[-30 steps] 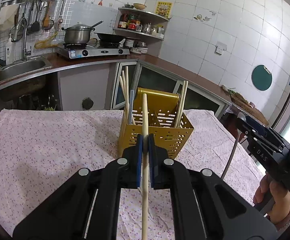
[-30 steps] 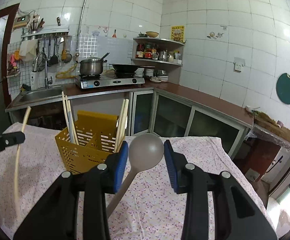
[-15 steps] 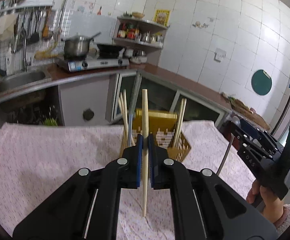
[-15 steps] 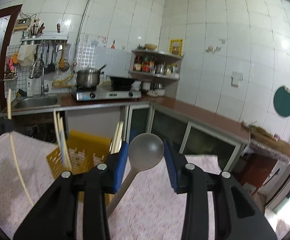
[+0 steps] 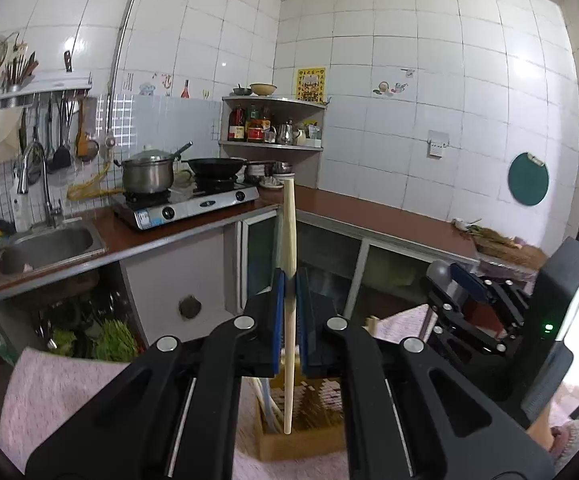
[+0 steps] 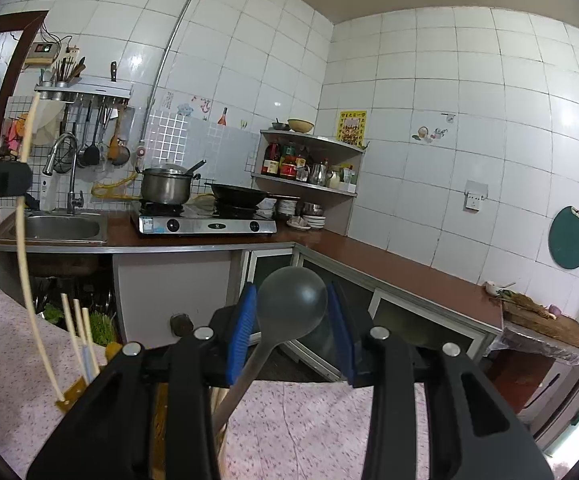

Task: Organize utensils

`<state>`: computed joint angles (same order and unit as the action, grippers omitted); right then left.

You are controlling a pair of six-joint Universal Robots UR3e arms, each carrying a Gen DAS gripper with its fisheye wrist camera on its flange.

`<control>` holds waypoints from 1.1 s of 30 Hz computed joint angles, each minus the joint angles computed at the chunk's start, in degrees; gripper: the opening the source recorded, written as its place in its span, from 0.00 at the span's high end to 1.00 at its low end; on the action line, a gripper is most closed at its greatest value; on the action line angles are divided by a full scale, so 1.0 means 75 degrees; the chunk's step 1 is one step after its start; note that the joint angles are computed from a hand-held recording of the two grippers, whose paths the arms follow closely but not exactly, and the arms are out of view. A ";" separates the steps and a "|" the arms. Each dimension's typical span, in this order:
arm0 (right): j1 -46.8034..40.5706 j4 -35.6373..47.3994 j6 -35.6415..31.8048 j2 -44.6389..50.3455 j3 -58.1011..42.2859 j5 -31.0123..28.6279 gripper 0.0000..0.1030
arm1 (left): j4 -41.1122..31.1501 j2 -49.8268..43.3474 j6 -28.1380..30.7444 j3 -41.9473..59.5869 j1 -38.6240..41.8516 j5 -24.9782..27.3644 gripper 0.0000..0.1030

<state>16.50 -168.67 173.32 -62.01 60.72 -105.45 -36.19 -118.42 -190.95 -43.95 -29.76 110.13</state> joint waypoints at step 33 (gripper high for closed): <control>-0.0395 0.0148 0.1164 -0.4318 0.6114 0.1717 0.10 | 0.1320 0.4260 -0.1557 -0.6959 -0.0655 0.1352 0.05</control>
